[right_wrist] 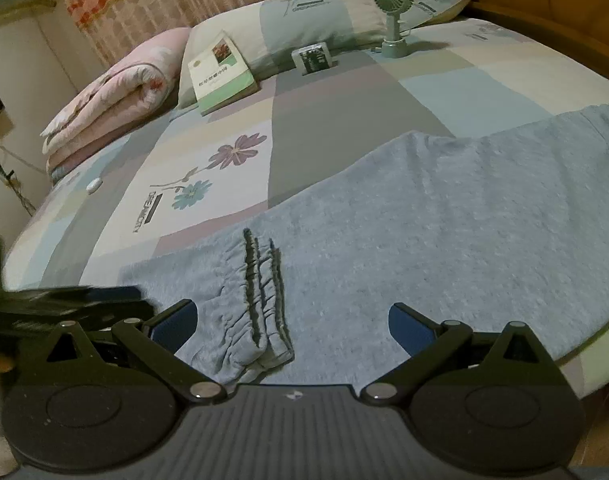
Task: Fold clothes
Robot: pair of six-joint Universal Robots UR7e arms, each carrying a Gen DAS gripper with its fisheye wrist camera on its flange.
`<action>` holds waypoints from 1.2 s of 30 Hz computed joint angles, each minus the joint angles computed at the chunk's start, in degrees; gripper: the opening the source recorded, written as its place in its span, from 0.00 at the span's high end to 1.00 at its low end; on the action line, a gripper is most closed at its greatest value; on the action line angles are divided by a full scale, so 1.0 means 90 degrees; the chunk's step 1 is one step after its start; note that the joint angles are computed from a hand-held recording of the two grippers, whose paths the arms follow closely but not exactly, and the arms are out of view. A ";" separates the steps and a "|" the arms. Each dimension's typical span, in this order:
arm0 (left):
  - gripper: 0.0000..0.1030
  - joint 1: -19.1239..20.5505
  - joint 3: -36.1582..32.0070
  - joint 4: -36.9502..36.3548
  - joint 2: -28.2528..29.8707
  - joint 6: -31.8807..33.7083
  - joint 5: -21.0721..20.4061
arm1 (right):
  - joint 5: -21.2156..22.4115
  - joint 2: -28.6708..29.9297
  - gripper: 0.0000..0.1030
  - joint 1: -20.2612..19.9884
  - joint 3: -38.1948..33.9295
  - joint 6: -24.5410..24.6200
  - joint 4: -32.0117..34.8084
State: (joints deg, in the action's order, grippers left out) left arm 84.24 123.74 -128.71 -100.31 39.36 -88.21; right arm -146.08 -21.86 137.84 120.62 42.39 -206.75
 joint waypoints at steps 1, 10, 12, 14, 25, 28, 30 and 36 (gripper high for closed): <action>0.22 0.0061 -0.0050 0.0180 -0.0098 0.0020 0.0034 | 0.0010 0.0018 0.00 -0.0008 0.0005 -0.0001 -0.0054; 0.19 0.0591 -0.0044 0.1475 -0.0693 0.0190 0.0468 | 0.0082 0.0129 0.00 -0.0027 -0.0005 -0.0119 -0.0391; 0.19 0.0450 -0.0070 0.1658 -0.0790 0.0119 0.0581 | 0.0082 0.0135 0.00 -0.0025 -0.0005 -0.0102 -0.0388; 0.19 0.0289 -0.0162 0.1857 -0.0835 0.0017 0.0579 | 0.0065 0.0135 0.00 0.0004 -0.0015 -0.0108 -0.0368; 0.18 0.0163 0.0000 0.1845 -0.0697 0.0031 0.0563 | -0.0129 0.0120 0.00 0.0011 0.0106 0.0075 -0.0403; 0.18 0.0023 -0.0043 0.1506 -0.0675 -0.0001 0.0513 | -0.0189 0.0119 0.00 -0.0067 0.0179 0.0165 -0.0308; 0.18 -0.0156 0.0062 0.0974 -0.0618 0.0047 0.0575 | -0.0319 0.0076 0.00 -0.0116 0.0213 0.0272 0.0018; 0.18 -0.0658 0.0427 -0.0285 -0.0128 0.0112 0.0698 | -0.0689 -0.0182 0.00 -0.0346 0.0375 0.0520 0.0975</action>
